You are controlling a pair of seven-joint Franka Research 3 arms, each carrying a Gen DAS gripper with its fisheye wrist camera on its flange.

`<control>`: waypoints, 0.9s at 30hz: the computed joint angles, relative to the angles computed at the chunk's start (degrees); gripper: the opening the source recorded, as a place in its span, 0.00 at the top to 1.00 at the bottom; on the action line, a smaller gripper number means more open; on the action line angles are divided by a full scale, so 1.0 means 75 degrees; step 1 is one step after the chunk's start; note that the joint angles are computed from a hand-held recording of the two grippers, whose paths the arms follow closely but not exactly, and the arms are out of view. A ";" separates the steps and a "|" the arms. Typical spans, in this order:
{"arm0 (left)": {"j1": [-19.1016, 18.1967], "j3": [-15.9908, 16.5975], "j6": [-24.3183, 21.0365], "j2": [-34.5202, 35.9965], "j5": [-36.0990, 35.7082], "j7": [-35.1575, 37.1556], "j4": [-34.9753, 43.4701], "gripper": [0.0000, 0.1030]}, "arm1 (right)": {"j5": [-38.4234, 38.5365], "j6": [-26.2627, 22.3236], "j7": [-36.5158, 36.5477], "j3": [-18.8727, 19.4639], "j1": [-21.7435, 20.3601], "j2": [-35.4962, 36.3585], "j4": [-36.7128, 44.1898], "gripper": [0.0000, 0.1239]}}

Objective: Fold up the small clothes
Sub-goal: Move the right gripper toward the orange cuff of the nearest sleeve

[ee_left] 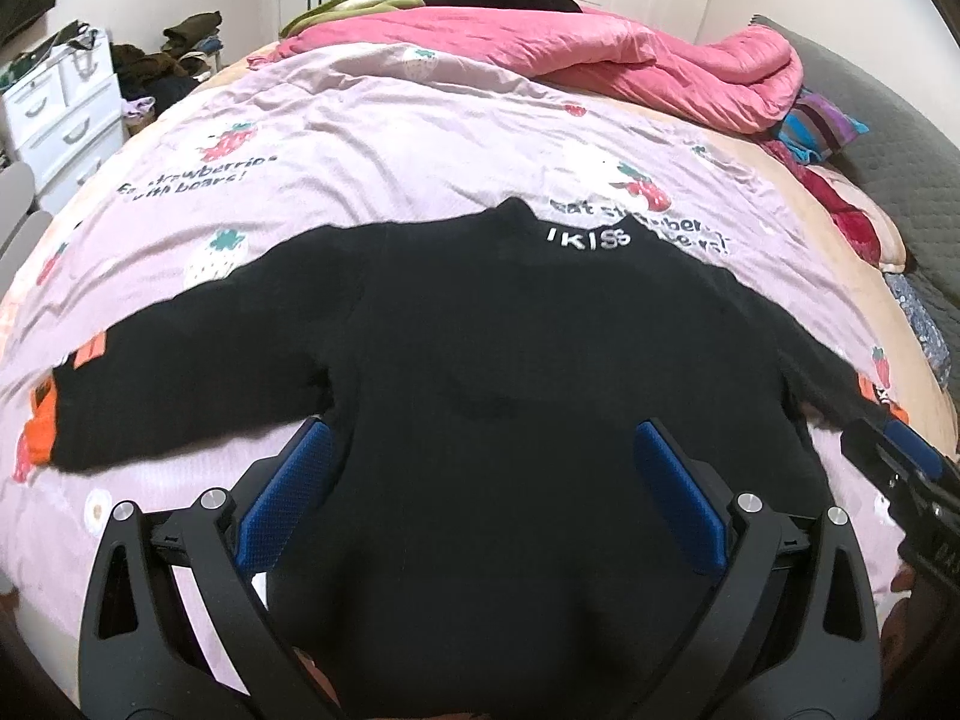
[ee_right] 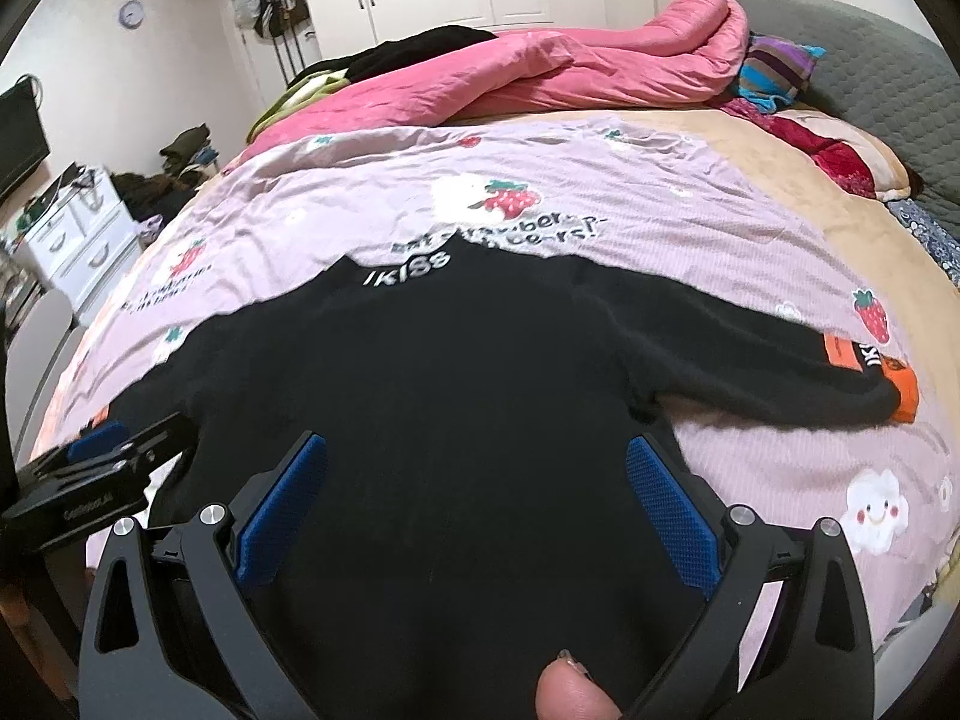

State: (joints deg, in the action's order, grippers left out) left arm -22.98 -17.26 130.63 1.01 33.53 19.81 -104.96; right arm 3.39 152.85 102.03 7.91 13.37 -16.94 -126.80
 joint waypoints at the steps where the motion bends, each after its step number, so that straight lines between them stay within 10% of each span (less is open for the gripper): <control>1: 0.0014 0.0015 -0.0015 0.0101 -0.0009 0.0072 0.0138 0.08 | 0.0011 -0.0028 0.0007 -0.0016 -0.0011 0.0103 0.0127 0.20; 27: -0.0433 0.0574 -0.0076 0.2441 -0.0095 0.1642 0.2878 0.08 | -0.0760 0.0372 0.1715 -0.0638 -0.0497 0.1641 0.1484 0.20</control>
